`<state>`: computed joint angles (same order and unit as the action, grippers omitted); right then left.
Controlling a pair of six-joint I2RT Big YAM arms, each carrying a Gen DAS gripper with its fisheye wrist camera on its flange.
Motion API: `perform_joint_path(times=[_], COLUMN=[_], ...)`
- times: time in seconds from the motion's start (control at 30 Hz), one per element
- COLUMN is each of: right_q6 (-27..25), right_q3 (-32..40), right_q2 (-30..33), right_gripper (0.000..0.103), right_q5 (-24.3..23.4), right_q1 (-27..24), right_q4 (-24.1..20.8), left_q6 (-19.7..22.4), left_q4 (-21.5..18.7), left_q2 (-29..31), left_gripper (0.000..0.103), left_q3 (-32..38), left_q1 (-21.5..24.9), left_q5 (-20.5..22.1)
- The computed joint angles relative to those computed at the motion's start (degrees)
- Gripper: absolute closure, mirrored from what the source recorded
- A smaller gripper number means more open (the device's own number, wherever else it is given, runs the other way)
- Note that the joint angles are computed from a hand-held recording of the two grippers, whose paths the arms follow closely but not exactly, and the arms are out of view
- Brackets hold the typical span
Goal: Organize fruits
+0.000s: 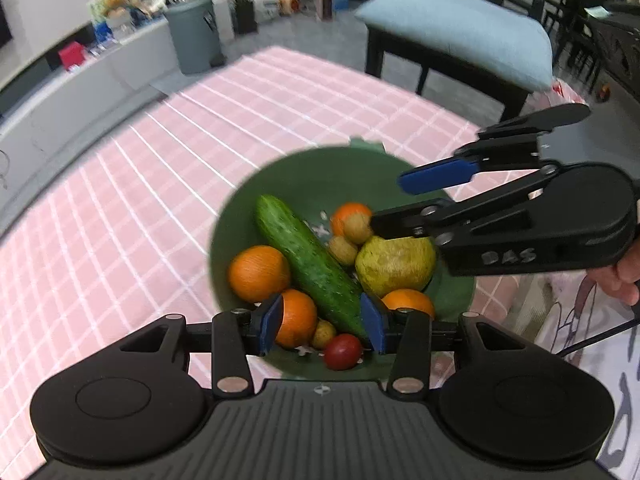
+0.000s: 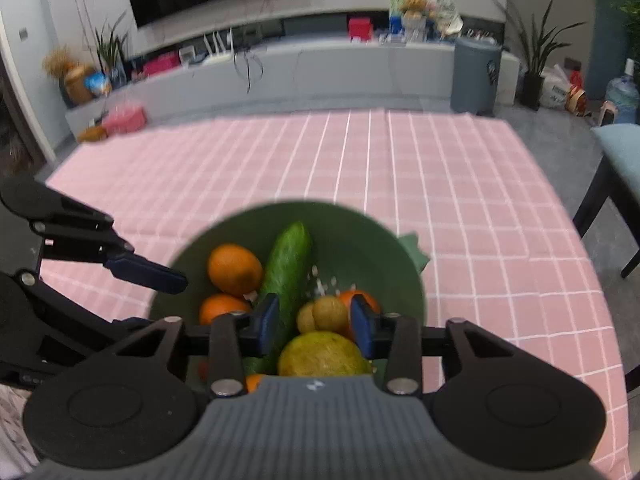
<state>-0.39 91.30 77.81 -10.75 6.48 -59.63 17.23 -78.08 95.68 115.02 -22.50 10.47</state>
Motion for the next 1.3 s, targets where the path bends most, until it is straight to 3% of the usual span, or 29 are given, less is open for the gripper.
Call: perform_joint_path(times=[0.13, 0.33, 0.47, 0.6, 0.87, 1.1, 1.3], right_q6=[2.7, 7.2, 9.7, 10.9, 13.7, 15.0, 15.9], right_q3=[0.0, -2.5, -6.1, -10.8, -18.9, -24.0, -27.5], right_q2=[-3.4, -10.0, -15.2, -20.5, -27.8, -29.8, -31.1], right_gripper=[0.049, 0.032, 0.026, 0.023, 0.022, 0.021, 0.019], right_q5=[0.7, 2.2, 5.2, 10.5, 17.3, 21.2, 23.8], right_q1=[0.1, 1.3, 3.7, 7.7, 13.8, 16.2, 17.8], right_q4=[2.3, 6.5, 8.3, 9.7, 10.8, 11.5, 13.9], left_q6=[-2.8, -6.8, -8.4, -9.6, -17.0, -19.3, -21.7], left_q4=[3.5, 12.6, 18.7, 23.0, 24.1, 22.7, 23.8], left_q2=[-4.6, -14.1, -19.8, -24.2, -28.8, -31.3, -33.3], left_gripper=[0.044, 0.024, 0.016, 0.015, 0.015, 0.015, 0.015], left_q3=[-2.4, -9.8, -15.5, -20.4, -28.1, -33.9, -38.9], left_q1=[0.8, 1.0, -0.7, -2.8, -4.3, -3.5, -2.1], left_q5=[-2.1, -6.7, -12.8, -18.8, -21.5, -23.3, -22.3])
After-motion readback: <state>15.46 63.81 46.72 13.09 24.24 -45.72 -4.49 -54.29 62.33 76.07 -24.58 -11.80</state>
